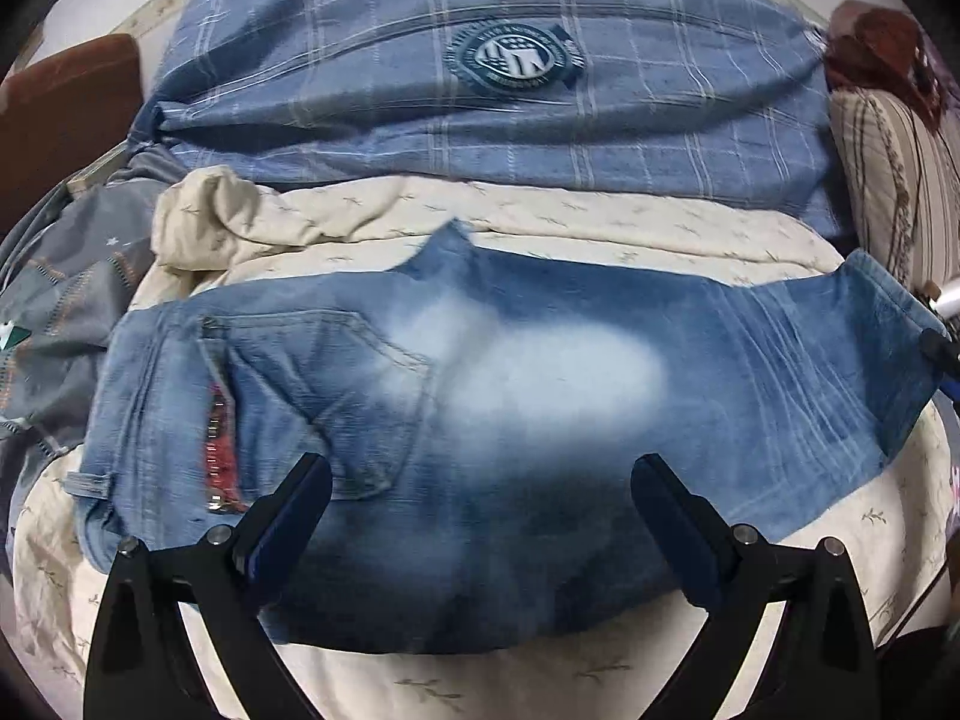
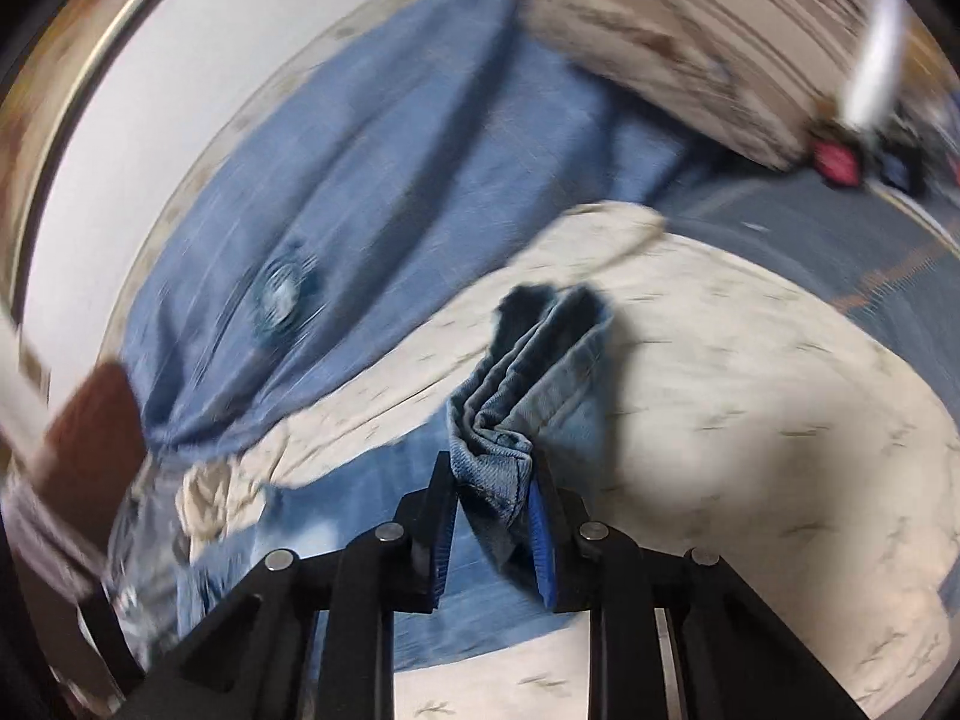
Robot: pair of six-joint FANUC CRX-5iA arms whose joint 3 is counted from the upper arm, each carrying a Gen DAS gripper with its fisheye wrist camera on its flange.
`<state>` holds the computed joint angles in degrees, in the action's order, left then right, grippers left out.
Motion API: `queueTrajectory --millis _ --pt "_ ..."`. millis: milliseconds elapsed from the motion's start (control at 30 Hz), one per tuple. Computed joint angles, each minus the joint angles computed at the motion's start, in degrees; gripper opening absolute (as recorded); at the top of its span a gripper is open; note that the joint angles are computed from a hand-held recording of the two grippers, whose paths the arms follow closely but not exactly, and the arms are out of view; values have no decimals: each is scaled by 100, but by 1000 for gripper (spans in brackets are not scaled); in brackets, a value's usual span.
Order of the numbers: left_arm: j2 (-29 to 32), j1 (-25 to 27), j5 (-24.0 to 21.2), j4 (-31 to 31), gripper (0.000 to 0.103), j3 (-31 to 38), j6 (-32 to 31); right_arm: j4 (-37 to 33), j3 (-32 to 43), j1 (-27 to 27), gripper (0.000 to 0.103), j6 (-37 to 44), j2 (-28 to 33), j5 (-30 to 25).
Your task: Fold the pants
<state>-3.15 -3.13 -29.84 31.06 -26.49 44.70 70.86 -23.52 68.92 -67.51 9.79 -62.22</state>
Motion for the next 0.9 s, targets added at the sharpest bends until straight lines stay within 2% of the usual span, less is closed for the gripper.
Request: queueTrajectory --millis 100,267,333,400,433,467,500,600,667,733,800,867,900 --pt "-24 132 56 154 100 -62 -120 48 613 -87 23 901 434 220" --pt "-47 385 40 346 100 -84 -193 -107 1481 -306 23 1995 1075 1115" --pt "-56 488 35 423 100 -97 -218 -565 1864 -397 26 2502 1321 1605" --pt "-69 564 41 473 100 -110 -239 -1525 2313 -512 37 3409 1546 2229" --pt "-71 609 30 479 100 -110 -239 -1850 2488 -533 39 3737 1638 2339" --pt "-75 646 23 481 100 -115 -231 -1874 2558 -504 44 3844 1691 2270" --pt "-77 680 21 494 100 -119 -229 -1599 2459 -515 55 3765 1654 2367" --pt "-83 753 -2 643 100 -151 -263 334 1546 -743 61 2187 1215 3028" --pt "-90 740 -25 738 100 -173 -269 957 1249 -697 61 1543 1041 2536" --pt "-114 661 17 921 100 -247 -430 994 1083 -635 61 1257 934 2073" --pt "-176 503 127 1078 100 -365 -623 1026 887 -730 61 908 803 2066" --pt "-210 282 240 1325 100 -495 -969 584 971 -742 59 1213 787 1857" --pt "-228 153 348 1423 100 -561 -1118 259 1118 -738 53 1537 845 1684"
